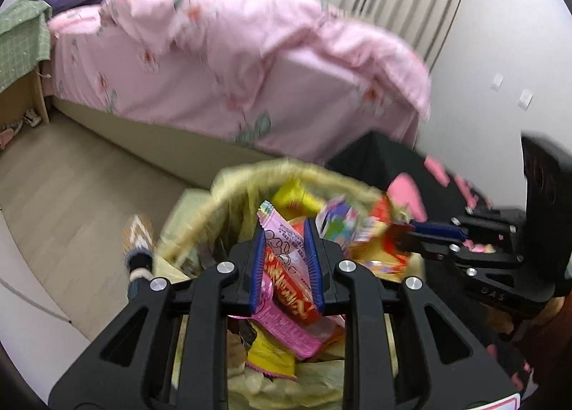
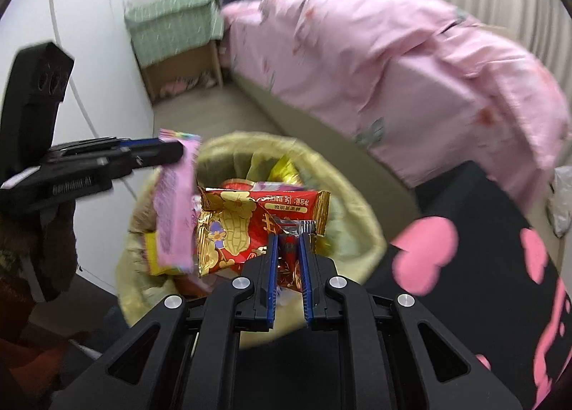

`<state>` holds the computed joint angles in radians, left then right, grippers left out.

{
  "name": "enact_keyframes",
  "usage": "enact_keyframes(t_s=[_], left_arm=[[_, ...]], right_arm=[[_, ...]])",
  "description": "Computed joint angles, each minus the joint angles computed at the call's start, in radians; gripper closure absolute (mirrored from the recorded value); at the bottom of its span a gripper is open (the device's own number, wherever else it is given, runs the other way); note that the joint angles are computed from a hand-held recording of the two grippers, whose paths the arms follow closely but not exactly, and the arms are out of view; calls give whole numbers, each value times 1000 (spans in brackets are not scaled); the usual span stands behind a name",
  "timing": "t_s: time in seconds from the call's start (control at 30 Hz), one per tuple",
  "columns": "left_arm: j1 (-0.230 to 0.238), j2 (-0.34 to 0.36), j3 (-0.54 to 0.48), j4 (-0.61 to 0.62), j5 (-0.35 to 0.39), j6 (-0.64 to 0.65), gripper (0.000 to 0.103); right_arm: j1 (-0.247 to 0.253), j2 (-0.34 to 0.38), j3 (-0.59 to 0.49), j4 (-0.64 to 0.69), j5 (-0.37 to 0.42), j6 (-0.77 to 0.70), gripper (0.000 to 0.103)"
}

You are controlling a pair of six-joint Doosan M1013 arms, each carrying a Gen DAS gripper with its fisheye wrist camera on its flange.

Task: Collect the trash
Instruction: 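Carry the red-gold wrapper and pink wrapper over the trash bag with both grippers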

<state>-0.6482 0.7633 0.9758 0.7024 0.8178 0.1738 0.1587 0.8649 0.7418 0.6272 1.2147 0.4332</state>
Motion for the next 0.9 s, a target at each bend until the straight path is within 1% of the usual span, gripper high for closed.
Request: enact_keyframes(t_s=[0.13, 0.2, 0.23, 0.37, 0.43, 0.5, 0.57, 0.63, 0.67, 0.73, 0.8, 0.87, 0.9], left_arm=[[13, 44, -45, -119, 34, 124, 83], [15, 46, -37, -141, 19, 138, 83], [16, 45, -32, -144, 11, 139, 83], [19, 49, -25, -149, 1, 150, 84], [22, 55, -30, -166, 2, 173, 84], [23, 60, -37, -177, 7, 197, 88], [21, 67, -49, -174, 24, 222, 88], [21, 66, -46, -181, 15, 224, 88], [22, 65, -45, -185, 9, 228, 88], [22, 69, -53, -193, 18, 242, 88], [22, 73, -61, -205, 27, 251, 88], [22, 73, -63, -214, 31, 251, 88], [21, 72, -63, -214, 35, 247, 88]], right_arm=[[27, 71, -108, -108, 89, 21, 90], [31, 106, -171, -142, 134, 40, 90], [32, 140, -236, -160, 181, 64, 90], [37, 203, -357, -180, 258, 132, 90], [43, 205, -354, -181, 266, 137, 90], [50, 204, -343, -193, 266, 111, 90], [54, 228, -384, -208, 296, 105, 90], [57, 257, -444, -219, 337, 113, 90], [59, 263, -457, -232, 342, 98, 90], [64, 245, -420, -259, 306, 51, 90], [71, 211, -355, -294, 246, 7, 90], [72, 186, -309, -307, 207, -7, 90], [70, 177, -295, -307, 200, -9, 90]])
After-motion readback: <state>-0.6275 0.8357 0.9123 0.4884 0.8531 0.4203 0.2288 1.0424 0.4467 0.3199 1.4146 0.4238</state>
